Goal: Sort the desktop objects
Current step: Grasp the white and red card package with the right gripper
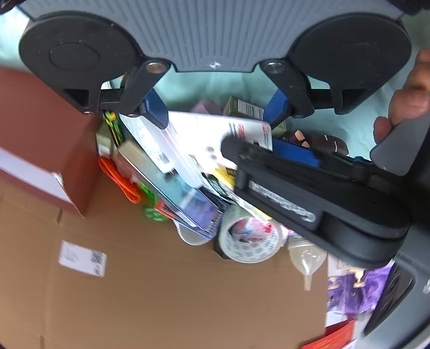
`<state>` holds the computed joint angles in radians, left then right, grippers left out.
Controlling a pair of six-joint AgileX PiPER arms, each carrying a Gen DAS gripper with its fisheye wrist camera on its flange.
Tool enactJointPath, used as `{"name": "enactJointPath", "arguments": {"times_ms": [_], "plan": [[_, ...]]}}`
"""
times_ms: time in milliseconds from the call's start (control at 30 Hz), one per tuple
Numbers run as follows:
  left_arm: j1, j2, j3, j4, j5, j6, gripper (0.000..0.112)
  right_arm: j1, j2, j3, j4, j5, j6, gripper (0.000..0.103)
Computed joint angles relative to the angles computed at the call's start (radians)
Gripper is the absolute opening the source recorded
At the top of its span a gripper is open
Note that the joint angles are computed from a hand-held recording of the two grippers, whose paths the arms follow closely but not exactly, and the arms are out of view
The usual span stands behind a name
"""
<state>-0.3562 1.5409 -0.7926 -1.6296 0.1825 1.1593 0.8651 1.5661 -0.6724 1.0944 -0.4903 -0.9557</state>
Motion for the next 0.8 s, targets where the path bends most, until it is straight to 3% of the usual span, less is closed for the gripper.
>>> {"name": "enactJointPath", "arguments": {"times_ms": [67,133,367,533,733,800], "plan": [[-0.001,0.005,-0.01,0.044,0.021,-0.038,0.035,0.008,0.02,-0.004,-0.056,-0.009,0.002,0.056],[-0.029,0.0,-0.009,0.045,-0.023,-0.029,0.027,0.014,0.024,-0.002,-0.069,-0.012,-0.003,0.046],[-0.046,-0.04,0.012,0.012,-0.022,0.001,0.023,0.028,-0.054,0.064,-0.071,-0.043,0.025,0.024],[-0.085,-0.023,-0.012,-0.096,-0.099,0.039,0.054,0.036,-0.123,0.123,-0.008,-0.071,-0.003,0.017],[-0.102,0.028,-0.07,0.147,-0.092,-0.226,0.056,0.017,-0.192,0.175,0.037,-0.05,-0.027,0.015],[-0.115,0.052,-0.096,0.274,-0.091,-0.344,0.048,0.02,-0.197,0.186,0.04,-0.055,-0.025,0.015]]}}
